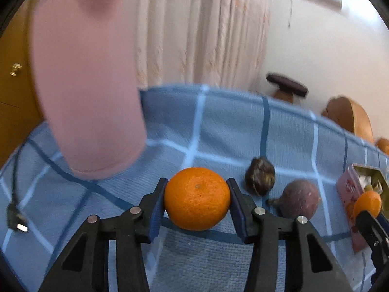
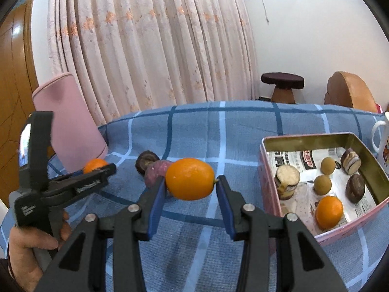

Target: Organize fruits

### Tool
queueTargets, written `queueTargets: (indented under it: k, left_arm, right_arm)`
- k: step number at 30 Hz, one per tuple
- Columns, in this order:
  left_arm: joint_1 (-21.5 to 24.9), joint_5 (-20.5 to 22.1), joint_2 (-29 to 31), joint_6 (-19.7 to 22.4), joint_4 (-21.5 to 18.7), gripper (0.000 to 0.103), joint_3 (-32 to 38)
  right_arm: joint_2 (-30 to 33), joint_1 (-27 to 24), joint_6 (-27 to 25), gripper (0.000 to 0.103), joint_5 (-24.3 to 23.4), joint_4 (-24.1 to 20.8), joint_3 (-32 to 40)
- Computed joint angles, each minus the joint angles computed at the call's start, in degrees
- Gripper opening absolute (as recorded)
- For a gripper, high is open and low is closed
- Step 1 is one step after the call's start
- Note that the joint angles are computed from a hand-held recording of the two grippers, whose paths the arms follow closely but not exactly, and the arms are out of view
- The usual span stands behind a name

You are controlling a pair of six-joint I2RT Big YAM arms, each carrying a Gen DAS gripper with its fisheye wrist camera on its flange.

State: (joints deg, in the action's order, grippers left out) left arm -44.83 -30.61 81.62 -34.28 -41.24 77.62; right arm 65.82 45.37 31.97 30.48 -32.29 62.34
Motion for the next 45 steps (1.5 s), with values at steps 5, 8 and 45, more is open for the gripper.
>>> queueTargets:
  k: [5, 8, 45]
  left_arm:
    - [-2.39, -5.75, -1.29, 0.36, 2.54, 0.05, -1.74]
    - [-3.71, -7.67, -1.84, 1.23, 3.76, 0.05, -2.18]
    - [-7.7, -11.32, -2.24, -3.62, -0.24, 0.05, -1.16]
  right_arm:
    - [-0.51, 1.15, -1.7, 0.045, 2.35, 1.59, -0.59]
    - [-0.76, 1.97, -3.09, 0.045, 5.04, 2.46, -0.89]
    - [-9.75, -1.36, 2.42, 0.069, -1.85, 3.51, -7.25]
